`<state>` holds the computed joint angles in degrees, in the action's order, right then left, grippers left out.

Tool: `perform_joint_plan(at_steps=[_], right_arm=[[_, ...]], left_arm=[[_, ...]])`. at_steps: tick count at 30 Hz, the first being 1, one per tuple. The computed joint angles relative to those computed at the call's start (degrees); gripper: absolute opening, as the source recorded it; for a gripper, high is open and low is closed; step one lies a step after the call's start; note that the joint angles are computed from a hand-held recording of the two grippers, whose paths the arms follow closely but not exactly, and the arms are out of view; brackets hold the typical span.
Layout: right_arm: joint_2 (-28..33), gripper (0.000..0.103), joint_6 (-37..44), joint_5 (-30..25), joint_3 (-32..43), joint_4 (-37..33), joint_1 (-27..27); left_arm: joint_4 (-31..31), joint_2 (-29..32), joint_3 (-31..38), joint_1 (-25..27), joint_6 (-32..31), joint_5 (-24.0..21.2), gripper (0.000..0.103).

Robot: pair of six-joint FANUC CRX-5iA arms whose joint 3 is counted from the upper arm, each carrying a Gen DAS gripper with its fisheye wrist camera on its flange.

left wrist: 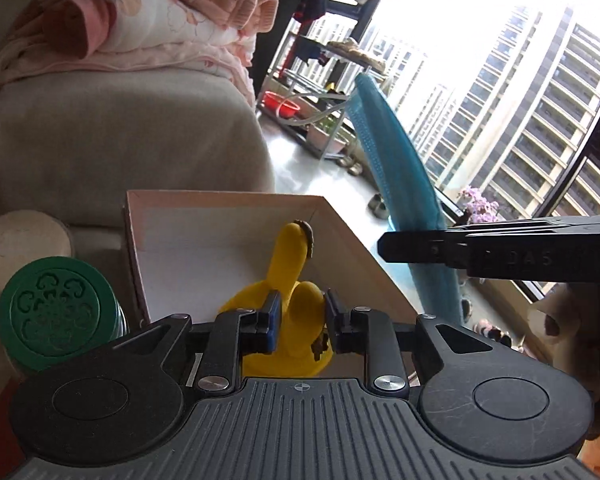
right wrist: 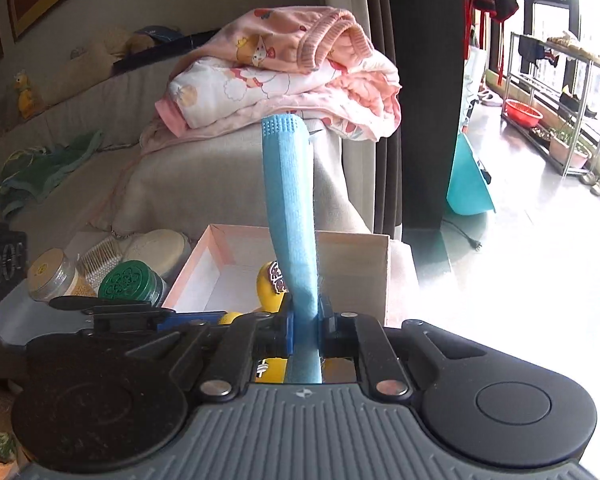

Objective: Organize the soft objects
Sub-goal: 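Lower the yellow toy into the pink box with the left tool while the right tool drops the mask in, then grasp the pink ribbon bow with the left tool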

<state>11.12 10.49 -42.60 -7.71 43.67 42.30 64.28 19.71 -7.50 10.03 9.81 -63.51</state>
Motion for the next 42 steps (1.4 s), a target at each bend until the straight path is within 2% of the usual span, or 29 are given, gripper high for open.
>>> perform_joint_plan(at_steps=[3, 6, 9, 13, 15, 16, 17, 19, 20, 21, 22, 26, 28, 32, 33, 35, 36, 38, 40, 42], right_arm=[[6.4, 0.01, 5.11, -7.87, 9.27, -7.85, -0.51], [10.89, 0.01, 14.05, -12.94, 16.89, -17.16, -1.74], [13.31, 0.011, 18.05, -15.42, 21.14, -23.25, -2.58], [13.64, 0.012, 22.89, -15.68, 24.37, -29.33, -3.61], [13.46, 0.012, 29.54, -16.12, 26.5, -34.25, -4.15], [14.0, 0.014, 31.62, -18.01, 28.22, -34.44, -3.96], [14.11, 0.017, 30.71, -19.63, 28.6, -32.16, -3.11], [13.6, 0.035, 28.15, -21.92, 28.1, -26.54, -1.22], [12.96, 0.04, 26.66, -21.85, 27.13, -24.2, -0.6], [11.81, 0.055, 24.0, -21.8, 25.48, -20.59, 0.17], [11.34, 0.065, 22.02, -21.41, 24.6, -18.01, 0.49], [8.99, 0.065, 13.86, -18.94, 19.65, -11.59, 1.51], [7.33, 0.056, 8.97, -16.43, 16.3, -9.67, 1.85], [3.16, 0.055, 0.95, -9.52, 6.47, -0.81, 4.69], [1.95, 0.056, -1.19, -8.21, 3.72, 2.43, 5.86], [0.23, 0.065, -5.5, -6.18, -0.94, 8.56, 8.36], [-0.29, 0.074, -7.7, -5.69, -2.79, 11.42, 9.29], [-0.84, 0.077, -12.75, -5.12, -6.7, 18.46, 11.21], [-0.65, 0.078, -11.56, -3.97, -7.84, 19.51, 12.52], [-0.59, 0.078, -8.87, -1.73, -7.69, 17.47, 13.03]], left_arm=[[3.29, -4.87, -4.96, 2.32, -6.73, 1.51, 0.024], [5.96, -9.05, -9.35, 5.81, -12.51, 1.35, 0.024], [7.85, -11.87, -13.1, 9.43, -16.39, 1.19, 0.024], [6.8, -13.35, -15.46, 13.56, -16.64, 0.97, 0.024], [5.78, -12.97, -15.37, 15.34, -15.56, -0.18, 0.024], [5.15, -12.72, -15.14, 16.19, -14.99, -0.4, 0.024], [4.5, -12.85, -15.32, 17.13, -14.83, -0.35, 0.024], [3.94, -12.82, -15.58, 18.21, -15.01, 0.6, 0.024], [3.72, -12.89, -15.84, 18.88, -15.27, 0.76, 0.024], [3.48, -12.99, -16.21, 19.71, -15.61, 0.99, 0.024], [3.44, -13.13, -16.57, 19.94, -15.85, 1.74, 0.024], [2.8, -13.9, -18.19, 21.1, -16.99, 5.63, 0.024], [1.92, -13.82, -18.21, 21.82, -15.36, 6.51, 0.024], [-0.59, -13.2, -17.49, 23.36, -11.37, 6.94, 0.024], [-1.39, -13.08, -17.3, 23.65, -10.63, 6.78, 0.024], [-2.68, -12.85, -17.08, 24.19, -9.95, 6.21, 0.024], [-3.3, -12.84, -17.13, 24.36, -9.67, 6.06, 0.024], [-4.13, -12.88, -17.23, 24.57, -9.45, 5.48, 0.024], [-4.11, -12.81, -17.18, 24.82, -10.29, 4.6, 0.024], [-1.87, -12.97, -17.44, 24.62, -11.64, 5.86, 0.025]])
